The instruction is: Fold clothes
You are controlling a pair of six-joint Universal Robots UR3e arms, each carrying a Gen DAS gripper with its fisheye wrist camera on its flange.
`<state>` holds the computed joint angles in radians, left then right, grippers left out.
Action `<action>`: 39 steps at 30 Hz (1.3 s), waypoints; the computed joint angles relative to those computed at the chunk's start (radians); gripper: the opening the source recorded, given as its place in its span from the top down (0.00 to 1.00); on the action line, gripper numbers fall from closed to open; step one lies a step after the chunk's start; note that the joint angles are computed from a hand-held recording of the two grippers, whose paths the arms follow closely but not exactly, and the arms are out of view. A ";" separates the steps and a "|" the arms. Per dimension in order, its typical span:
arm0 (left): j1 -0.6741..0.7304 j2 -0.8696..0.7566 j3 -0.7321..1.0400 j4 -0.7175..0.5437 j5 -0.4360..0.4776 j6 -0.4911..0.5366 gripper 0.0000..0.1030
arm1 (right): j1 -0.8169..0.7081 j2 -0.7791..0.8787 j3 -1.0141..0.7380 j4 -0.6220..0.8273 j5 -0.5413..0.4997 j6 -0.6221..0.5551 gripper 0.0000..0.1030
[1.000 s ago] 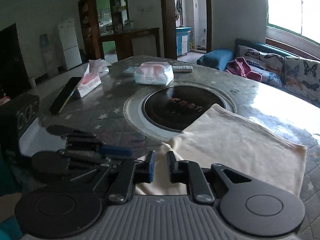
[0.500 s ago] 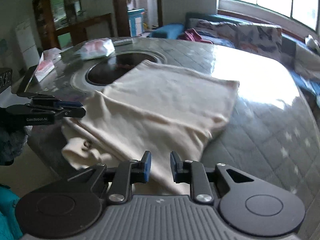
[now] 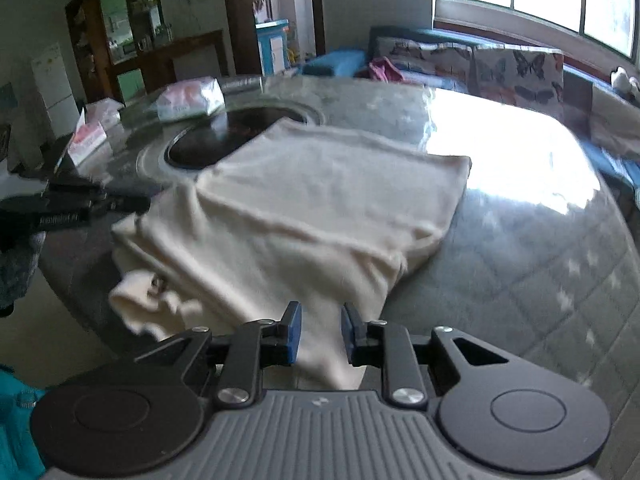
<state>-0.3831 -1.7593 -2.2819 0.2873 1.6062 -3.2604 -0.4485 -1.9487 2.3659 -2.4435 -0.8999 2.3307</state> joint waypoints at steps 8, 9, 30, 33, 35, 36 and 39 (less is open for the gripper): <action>0.014 -0.034 0.078 -0.038 -0.074 0.012 0.95 | 0.090 0.232 -0.089 -0.219 -0.020 0.100 0.79; 0.014 -0.049 0.096 -0.036 -0.087 0.013 0.95 | 0.097 0.254 -0.094 -0.241 -0.023 0.110 0.79; 0.052 -0.169 0.199 -0.076 -0.113 0.021 0.95 | 0.155 0.377 -0.134 -0.339 -0.029 0.154 0.79; 0.057 -0.148 0.172 -0.072 -0.118 0.035 0.95 | 0.159 0.388 -0.129 -0.355 -0.037 0.162 0.78; 0.056 -0.127 0.153 -0.072 -0.122 0.050 0.94 | 0.153 0.354 -0.117 -0.340 -0.031 0.146 0.77; 0.054 -0.111 0.143 -0.076 -0.125 0.066 0.93 | 0.147 0.331 -0.110 -0.320 -0.024 0.128 0.77; 0.051 -0.060 0.100 -0.082 -0.139 0.113 0.92 | 0.128 0.253 -0.087 -0.232 -0.002 0.057 0.77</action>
<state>-0.3324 -1.8193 -2.1824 0.2049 1.4672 -3.1471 -0.3203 -1.6954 2.2793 -2.6755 -0.9019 2.3877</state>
